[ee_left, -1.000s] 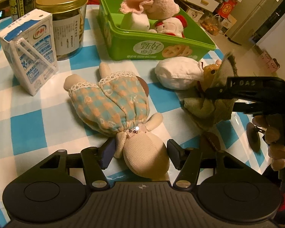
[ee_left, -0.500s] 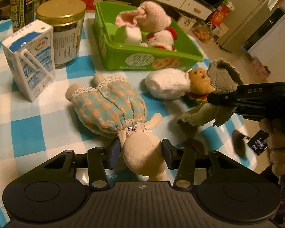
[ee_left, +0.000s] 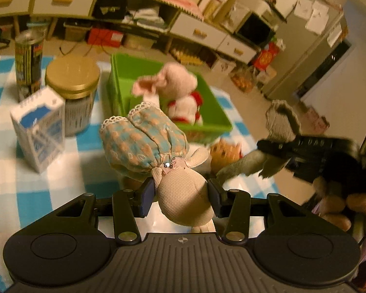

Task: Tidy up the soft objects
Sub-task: 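Grasp the doll in blue-orange dress with the left tool while the right tool holds the towel, then carry the doll and towel over the green tray and open both tools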

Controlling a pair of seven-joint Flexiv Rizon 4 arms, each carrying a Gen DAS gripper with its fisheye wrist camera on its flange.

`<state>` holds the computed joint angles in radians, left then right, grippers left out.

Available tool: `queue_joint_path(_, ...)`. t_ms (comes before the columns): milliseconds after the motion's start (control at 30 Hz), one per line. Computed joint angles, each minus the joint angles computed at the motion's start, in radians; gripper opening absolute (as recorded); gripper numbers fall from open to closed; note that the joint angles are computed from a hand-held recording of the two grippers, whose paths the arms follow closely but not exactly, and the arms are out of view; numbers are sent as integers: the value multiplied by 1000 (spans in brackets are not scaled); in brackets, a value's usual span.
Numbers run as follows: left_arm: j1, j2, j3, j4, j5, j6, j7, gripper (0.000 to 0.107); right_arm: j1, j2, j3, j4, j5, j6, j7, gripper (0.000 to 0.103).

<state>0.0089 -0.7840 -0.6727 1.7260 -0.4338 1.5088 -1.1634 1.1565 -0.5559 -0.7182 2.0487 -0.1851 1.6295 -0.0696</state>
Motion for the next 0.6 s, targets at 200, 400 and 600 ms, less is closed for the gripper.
queue_joint_path(200,-40,-58,-16,-118,2,8,-2,48,17,-82,-67,-51,88,43,35,0)
queue_joint_path(400,-207,-135,142,-359,-6,-117,-14,48,-51,-137,-49,-136,121,39,33,0)
queue_joint_path(600,-333,-273,265,-638,-13,-226,-4,48,-136,-200,-14,-222,138,49,19,0)
